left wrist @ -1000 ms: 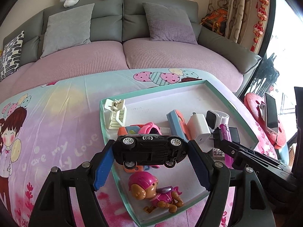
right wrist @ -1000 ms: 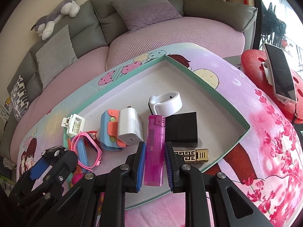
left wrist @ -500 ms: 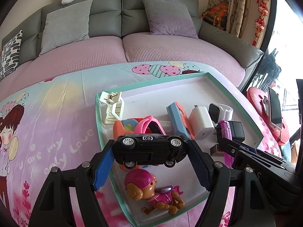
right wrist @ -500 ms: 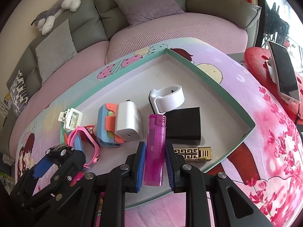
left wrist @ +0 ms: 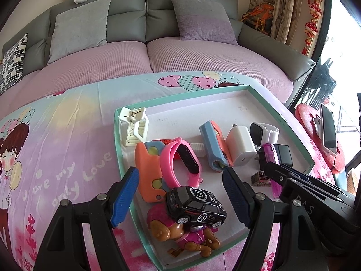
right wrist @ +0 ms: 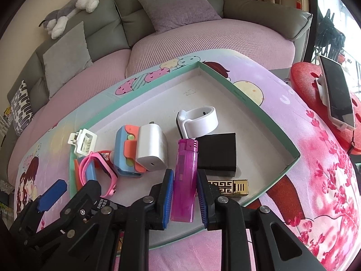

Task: Organize rigid objects

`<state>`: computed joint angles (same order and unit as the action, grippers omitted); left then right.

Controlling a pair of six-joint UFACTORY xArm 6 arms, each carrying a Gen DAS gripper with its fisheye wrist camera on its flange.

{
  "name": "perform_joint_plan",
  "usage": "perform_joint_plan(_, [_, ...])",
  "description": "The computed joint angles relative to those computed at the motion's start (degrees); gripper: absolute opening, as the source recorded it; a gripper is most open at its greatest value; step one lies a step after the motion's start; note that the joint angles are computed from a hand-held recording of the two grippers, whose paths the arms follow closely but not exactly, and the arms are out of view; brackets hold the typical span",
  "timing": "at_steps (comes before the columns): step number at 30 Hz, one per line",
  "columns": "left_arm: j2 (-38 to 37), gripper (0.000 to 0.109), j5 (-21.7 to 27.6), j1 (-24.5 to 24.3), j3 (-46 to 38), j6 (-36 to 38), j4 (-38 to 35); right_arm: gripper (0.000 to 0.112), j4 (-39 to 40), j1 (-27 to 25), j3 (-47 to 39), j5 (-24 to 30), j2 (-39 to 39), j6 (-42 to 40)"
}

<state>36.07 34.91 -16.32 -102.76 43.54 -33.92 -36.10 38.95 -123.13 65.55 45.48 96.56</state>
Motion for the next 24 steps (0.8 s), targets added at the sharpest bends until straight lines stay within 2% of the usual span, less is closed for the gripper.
perform_joint_plan(9, [-0.42, 0.077, -0.23, 0.88, -0.49, -1.03, -0.35, 0.027, -1.32, 0.1, 2.92, 0.05, -2.01, 3.59])
perform_joint_plan(14, [-0.3, 0.078, -1.89, 1.77, -1.1, -3.37, 0.7, 0.029, -1.58, 0.24, 1.75, 0.44, -1.34, 2.81])
perform_joint_plan(16, [0.14, 0.08, -2.6, 2.29, -1.71, -5.02, 1.68, 0.042, -1.69, 0.36, 0.81, 0.92, -0.78, 2.39])
perform_joint_plan(20, [1.79, 0.082, -3.56, 3.32, -3.69, -10.94, 5.84, 0.048, -2.44, 0.62, -0.23, 1.52, -0.31, 1.93])
perform_joint_plan(23, [3.29, 0.083, -3.89, 4.13, -5.38, -16.69, 10.16, 0.061, -3.35, 0.86, -0.75, 1.99, -0.09, 2.08])
perform_joint_plan(24, [3.94, 0.087, -3.73, 4.39, -6.16, -18.95, 11.96, 0.063, -3.69, 0.93, -0.82, 2.18, -0.08, 2.2])
